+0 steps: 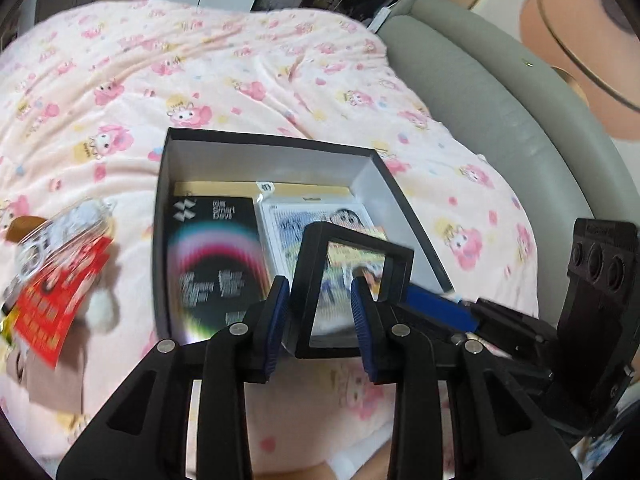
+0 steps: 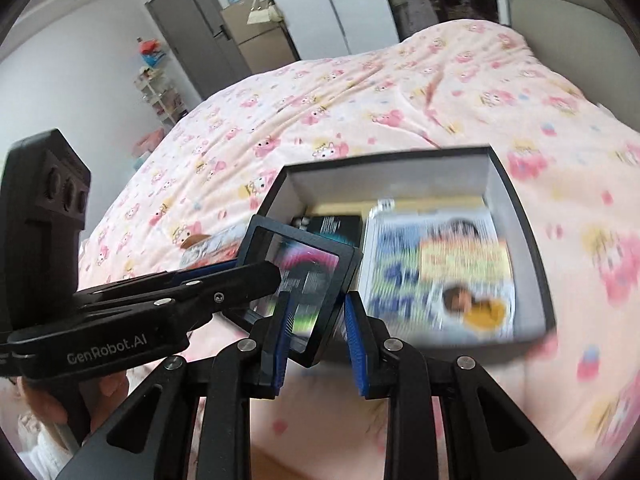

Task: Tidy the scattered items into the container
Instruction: 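Carry the black frame over the black box and lower it inside, then open the left gripper to release the frame and lift out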

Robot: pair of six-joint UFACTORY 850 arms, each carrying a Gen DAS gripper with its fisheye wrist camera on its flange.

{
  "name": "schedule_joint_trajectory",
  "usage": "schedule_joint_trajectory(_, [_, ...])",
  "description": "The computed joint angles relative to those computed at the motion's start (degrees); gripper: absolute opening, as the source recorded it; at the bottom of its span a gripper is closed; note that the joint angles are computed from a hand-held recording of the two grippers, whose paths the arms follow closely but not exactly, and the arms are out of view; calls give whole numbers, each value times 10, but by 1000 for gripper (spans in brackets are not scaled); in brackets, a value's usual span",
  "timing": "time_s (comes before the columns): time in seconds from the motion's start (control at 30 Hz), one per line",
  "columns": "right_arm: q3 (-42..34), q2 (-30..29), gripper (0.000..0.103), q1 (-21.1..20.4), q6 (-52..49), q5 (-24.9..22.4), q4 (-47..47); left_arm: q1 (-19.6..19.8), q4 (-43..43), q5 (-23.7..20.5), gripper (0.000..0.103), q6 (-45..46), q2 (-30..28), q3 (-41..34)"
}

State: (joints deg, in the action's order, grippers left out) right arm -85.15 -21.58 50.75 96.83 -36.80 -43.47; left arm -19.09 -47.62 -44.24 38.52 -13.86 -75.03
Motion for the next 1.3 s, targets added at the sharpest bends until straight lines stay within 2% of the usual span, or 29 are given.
schedule_joint_trajectory(0.1, [0,0,23,-45,-76,42,51,-12,31,-18,31,-50,-65,-64])
schedule_joint_trajectory(0.23, [-9,-15,22,-90,-172,68,131,-28,67,-51,30,-120,-144,-139])
schedule_joint_trajectory(0.37, [40,-2,23,-116,-162,126,147,-50,108,-66,30,-160,-191,-188])
schedule_joint_trajectory(0.57, [104,36,22,-143,-153,155,145,-90,149,-89,28,-202,-243,-253])
schedule_joint_trajectory(0.67, [114,41,22,-155,-106,154,127,-93,140,-120,26,-226,-271,-294])
schedule_joint_trajectory(0.77, [118,45,22,-149,-80,145,112,-94,133,-101,26,-227,-259,-274])
schedule_joint_trajectory(0.97, [101,45,22,-128,-7,56,10,-106,190,-81,26,-241,-243,-255])
schedule_joint_trajectory(1.0, [106,49,22,-127,10,54,-2,-108,192,-81,26,-233,-239,-252])
schedule_joint_trajectory(1.13, [132,71,22,-131,80,66,-41,-124,231,-124,27,-207,-254,-276])
schedule_joint_trajectory(1.3, [117,63,22,-128,72,16,-31,-148,296,-130,27,-235,-290,-324])
